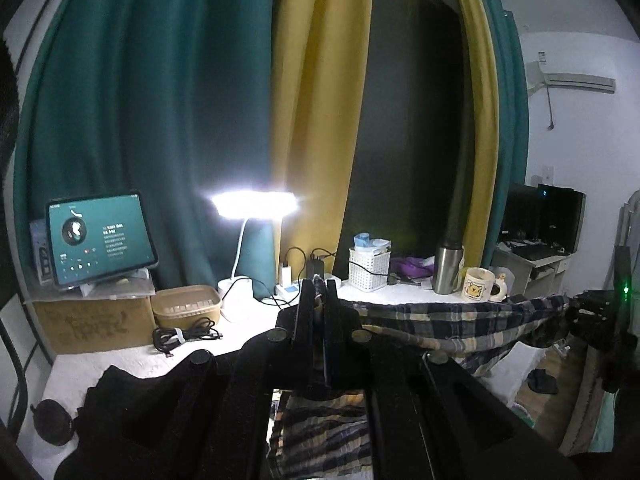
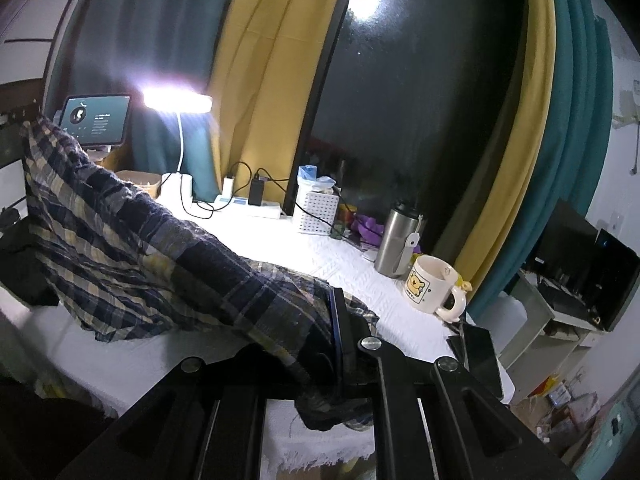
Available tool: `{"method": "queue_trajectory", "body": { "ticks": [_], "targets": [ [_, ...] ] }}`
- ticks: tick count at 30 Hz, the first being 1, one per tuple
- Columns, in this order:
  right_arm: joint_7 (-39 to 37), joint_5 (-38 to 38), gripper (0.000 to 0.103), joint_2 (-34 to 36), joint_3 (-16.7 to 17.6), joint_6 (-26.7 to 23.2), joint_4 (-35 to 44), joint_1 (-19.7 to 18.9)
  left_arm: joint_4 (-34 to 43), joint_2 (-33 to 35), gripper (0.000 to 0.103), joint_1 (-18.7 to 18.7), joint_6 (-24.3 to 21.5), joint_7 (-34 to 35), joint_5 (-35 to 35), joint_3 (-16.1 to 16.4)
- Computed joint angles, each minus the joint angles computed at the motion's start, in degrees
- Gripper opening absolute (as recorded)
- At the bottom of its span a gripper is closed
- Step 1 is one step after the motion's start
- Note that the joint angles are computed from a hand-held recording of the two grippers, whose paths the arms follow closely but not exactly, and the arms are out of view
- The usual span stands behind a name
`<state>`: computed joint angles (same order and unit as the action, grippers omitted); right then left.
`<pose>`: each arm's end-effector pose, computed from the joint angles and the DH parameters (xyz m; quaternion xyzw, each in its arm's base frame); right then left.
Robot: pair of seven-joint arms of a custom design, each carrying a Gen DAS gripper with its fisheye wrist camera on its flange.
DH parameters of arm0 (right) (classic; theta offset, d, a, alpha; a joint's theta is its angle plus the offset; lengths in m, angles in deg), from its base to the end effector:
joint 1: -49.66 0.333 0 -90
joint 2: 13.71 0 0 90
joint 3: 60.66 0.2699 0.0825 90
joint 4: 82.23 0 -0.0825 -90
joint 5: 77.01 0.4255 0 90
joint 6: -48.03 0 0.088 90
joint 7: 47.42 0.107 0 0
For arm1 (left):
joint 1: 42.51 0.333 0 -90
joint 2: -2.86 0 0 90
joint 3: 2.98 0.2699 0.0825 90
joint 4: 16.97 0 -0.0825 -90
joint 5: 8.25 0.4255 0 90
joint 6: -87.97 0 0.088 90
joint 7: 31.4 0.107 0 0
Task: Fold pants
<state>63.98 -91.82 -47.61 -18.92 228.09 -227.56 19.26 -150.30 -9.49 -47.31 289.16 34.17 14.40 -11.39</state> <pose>0.4885 0.1368 0.4822 -0.6633 0.5316 -0.4398 0.2898 0.5203 -0.1742 0.5238 -0.4562 0.6262 -0.5297 0.3453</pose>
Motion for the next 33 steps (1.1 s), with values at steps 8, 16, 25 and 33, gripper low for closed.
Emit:
{"method": "queue_trajectory", "body": {
  "ticks": [8, 16, 25, 33],
  "targets": [
    [0.47, -0.37, 0.01, 1.31, 1.41, -0.02, 0.95, -1.63, 0.78, 0.61, 0.002, 0.25, -1.16, 0.9, -1.07, -0.5],
    [2.37, -5.17, 0.01, 7.33, 3.52, -1.47, 6.72, -6.37, 6.37, 5.19, 0.002, 0.62, -3.34, 2.28, -2.18, -1.47],
    [7.66, -16.61, 0.01, 17.63, 9.41, -3.43, 16.85, -15.66, 14.81, 12.52, 0.002, 0.21, -6.29, 15.35, -14.9, -3.72],
    [17.99, -35.75, 0.01, 32.26, 15.16, -9.66, 27.72, -21.75, 24.36, 20.57, 0.002, -9.8, -10.98, 22.93, -22.97, 5.26]
  ]
}}
